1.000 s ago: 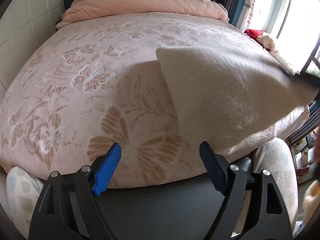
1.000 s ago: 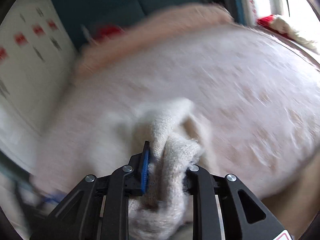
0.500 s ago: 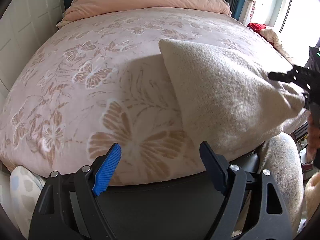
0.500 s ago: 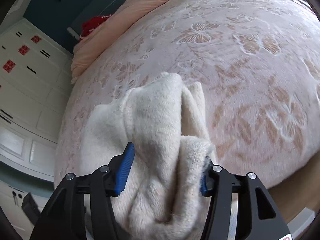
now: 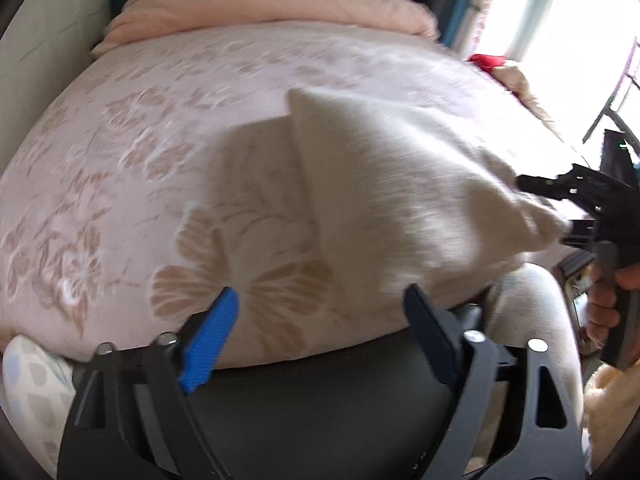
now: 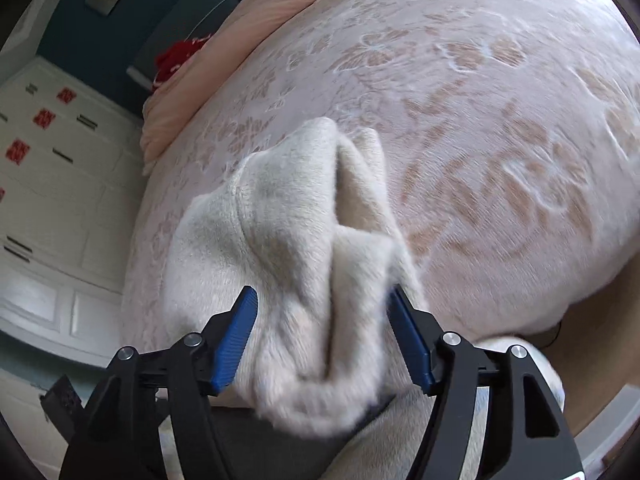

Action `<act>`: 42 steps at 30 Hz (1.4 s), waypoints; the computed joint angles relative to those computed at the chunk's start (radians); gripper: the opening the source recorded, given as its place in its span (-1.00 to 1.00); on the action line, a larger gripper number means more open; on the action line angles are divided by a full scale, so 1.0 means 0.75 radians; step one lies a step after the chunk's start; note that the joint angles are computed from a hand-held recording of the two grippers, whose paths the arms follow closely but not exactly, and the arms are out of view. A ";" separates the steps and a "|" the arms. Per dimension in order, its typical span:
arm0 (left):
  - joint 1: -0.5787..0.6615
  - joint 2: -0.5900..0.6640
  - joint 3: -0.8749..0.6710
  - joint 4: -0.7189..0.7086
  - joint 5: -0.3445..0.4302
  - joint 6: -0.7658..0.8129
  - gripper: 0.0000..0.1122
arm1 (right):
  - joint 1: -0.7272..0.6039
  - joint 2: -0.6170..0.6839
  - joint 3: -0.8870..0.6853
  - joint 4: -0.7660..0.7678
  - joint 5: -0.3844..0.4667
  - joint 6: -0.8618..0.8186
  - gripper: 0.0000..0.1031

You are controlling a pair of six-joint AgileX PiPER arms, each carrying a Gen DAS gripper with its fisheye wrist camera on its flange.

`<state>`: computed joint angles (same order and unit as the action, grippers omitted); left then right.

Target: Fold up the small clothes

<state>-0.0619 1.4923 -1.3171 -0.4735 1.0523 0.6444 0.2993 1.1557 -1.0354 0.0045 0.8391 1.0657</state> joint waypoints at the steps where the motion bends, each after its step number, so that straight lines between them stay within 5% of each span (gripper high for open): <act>1: -0.019 -0.017 0.020 0.014 -0.017 0.016 0.60 | -0.011 -0.024 0.027 0.033 -0.025 -0.011 0.29; 8: -0.108 0.030 0.037 0.096 0.004 -0.025 0.61 | -0.022 0.022 0.045 0.131 -0.091 -0.066 0.23; 10: -0.119 0.018 0.044 0.072 -0.044 -0.002 0.57 | 0.011 0.054 -0.008 0.088 -0.097 -0.061 -0.45; 11: -0.129 0.027 0.028 0.053 -0.060 0.008 0.47 | 0.042 0.073 -0.057 0.019 -0.064 -0.019 -0.58; 13: -0.160 0.083 -0.048 0.074 -0.028 -0.007 -0.34 | 0.099 0.059 -0.142 -0.101 -0.052 0.039 -0.62; 16: -0.147 0.130 -0.128 0.056 0.028 -0.060 -0.53 | 0.181 0.011 -0.256 -0.232 -0.020 0.069 -0.64; 20: -0.178 0.140 -0.094 0.126 0.035 -0.076 -0.52 | 0.164 0.059 -0.133 -0.220 0.139 0.009 -0.52; 24: -0.189 0.134 -0.058 0.165 0.066 -0.079 -0.40 | 0.060 -0.059 0.122 -0.037 0.019 0.029 -0.03; 28: -0.145 0.062 -0.020 0.102 0.047 -0.030 0.24 | 0.068 -0.054 -0.075 -0.228 0.208 0.101 0.13; 34: -0.144 0.003 -0.041 0.075 -0.002 -0.032 0.50 | -0.182 0.277 -0.321 0.042 0.111 -0.337 0.33; 35: -0.145 -0.001 -0.044 0.080 -0.009 -0.030 0.50 | -0.192 0.354 -0.356 0.092 0.101 -0.394 0.10; 36: -0.151 -0.001 -0.053 0.091 -0.012 -0.039 0.51 | -0.212 0.434 -0.397 0.149 0.105 -0.466 -0.73; 42: -0.073 0.024 -0.117 0.050 0.031 -0.059 0.58 | -0.117 0.343 -0.522 -0.187 0.108 -0.301 -0.79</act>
